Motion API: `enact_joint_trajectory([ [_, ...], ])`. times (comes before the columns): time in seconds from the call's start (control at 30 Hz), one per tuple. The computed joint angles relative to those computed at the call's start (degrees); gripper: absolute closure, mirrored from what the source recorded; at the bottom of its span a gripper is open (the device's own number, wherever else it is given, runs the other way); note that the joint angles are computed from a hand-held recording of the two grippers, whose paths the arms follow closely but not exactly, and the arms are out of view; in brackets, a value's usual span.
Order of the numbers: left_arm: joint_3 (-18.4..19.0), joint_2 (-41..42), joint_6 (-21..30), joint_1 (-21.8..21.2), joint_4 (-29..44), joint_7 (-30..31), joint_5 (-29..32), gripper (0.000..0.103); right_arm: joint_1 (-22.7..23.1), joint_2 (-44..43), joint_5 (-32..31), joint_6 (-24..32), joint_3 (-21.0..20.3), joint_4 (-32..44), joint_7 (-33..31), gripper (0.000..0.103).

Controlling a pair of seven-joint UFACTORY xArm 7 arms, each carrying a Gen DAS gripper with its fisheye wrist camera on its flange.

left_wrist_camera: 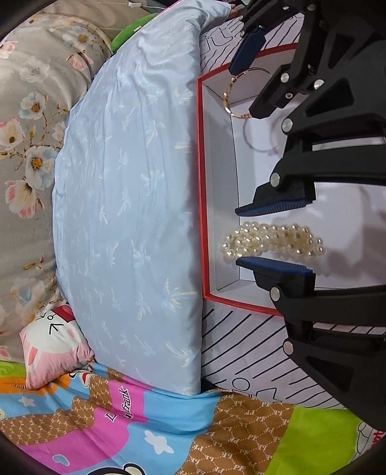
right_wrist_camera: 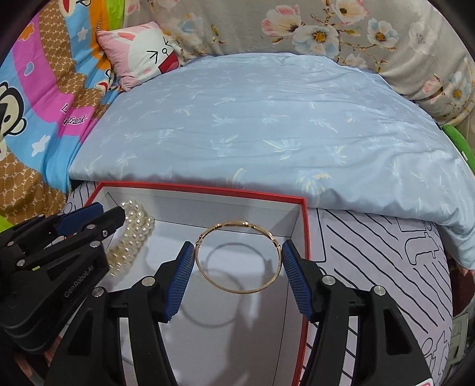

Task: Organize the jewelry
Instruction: 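Carry pearls and gold bangle into the red box and open both tools, then withdraw both tools from the box back over the jewelry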

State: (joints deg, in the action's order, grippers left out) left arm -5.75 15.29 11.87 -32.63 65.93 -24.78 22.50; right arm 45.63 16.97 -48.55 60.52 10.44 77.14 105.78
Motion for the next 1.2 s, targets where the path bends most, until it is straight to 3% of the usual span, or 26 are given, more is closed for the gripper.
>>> enact_joint_trajectory([
  [0.23,1.4,-0.4,-0.9,-0.8,-0.1,-2.5,1.6,0.057,0.4,-0.7,-1.1,1.5,0.2,-0.1,1.0,0.038],
  [0.4,0.8,-2.8,-1.7,0.5,-2.0,-2.6,1.2,0.056,1.0,-2.0,-2.2,3.3,0.9,-0.1,1.6,0.038],
  [0.5,2.8,-5.7,-1.6,-0.4,-4.1,-7.1,6.9,0.056,1.9,-2.9,-2.5,6.2,1.9,0.4,1.7,0.038],
  [0.6,1.4,-9.4,-1.7,1.5,-7.5,-8.4,8.7,0.056,3.4,-3.8,-2.9,9.1,3.1,0.8,2.7,0.038],
  [0.8,-3.3,-19.4,-4.6,6.2,-17.7,-0.1,-2.1,0.056,6.8,-5.4,-3.7,14.3,5.9,0.7,7.7,0.037],
  [0.87,-4.0,-23.1,-5.1,6.9,-21.5,1.6,-4.5,0.051,8.5,-5.3,-3.9,17.4,7.0,1.6,9.2,0.037],
  [1.0,-7.4,-30.5,-5.8,10.2,-29.0,1.1,-5.2,0.049,12.0,-4.5,-3.2,22.2,8.5,3.1,12.4,0.036],
  [1.2,-2.4,-39.1,-4.1,2.7,-38.8,9.8,-17.6,0.049,16.7,-2.1,-0.6,26.5,9.7,5.0,16.5,0.036],
])
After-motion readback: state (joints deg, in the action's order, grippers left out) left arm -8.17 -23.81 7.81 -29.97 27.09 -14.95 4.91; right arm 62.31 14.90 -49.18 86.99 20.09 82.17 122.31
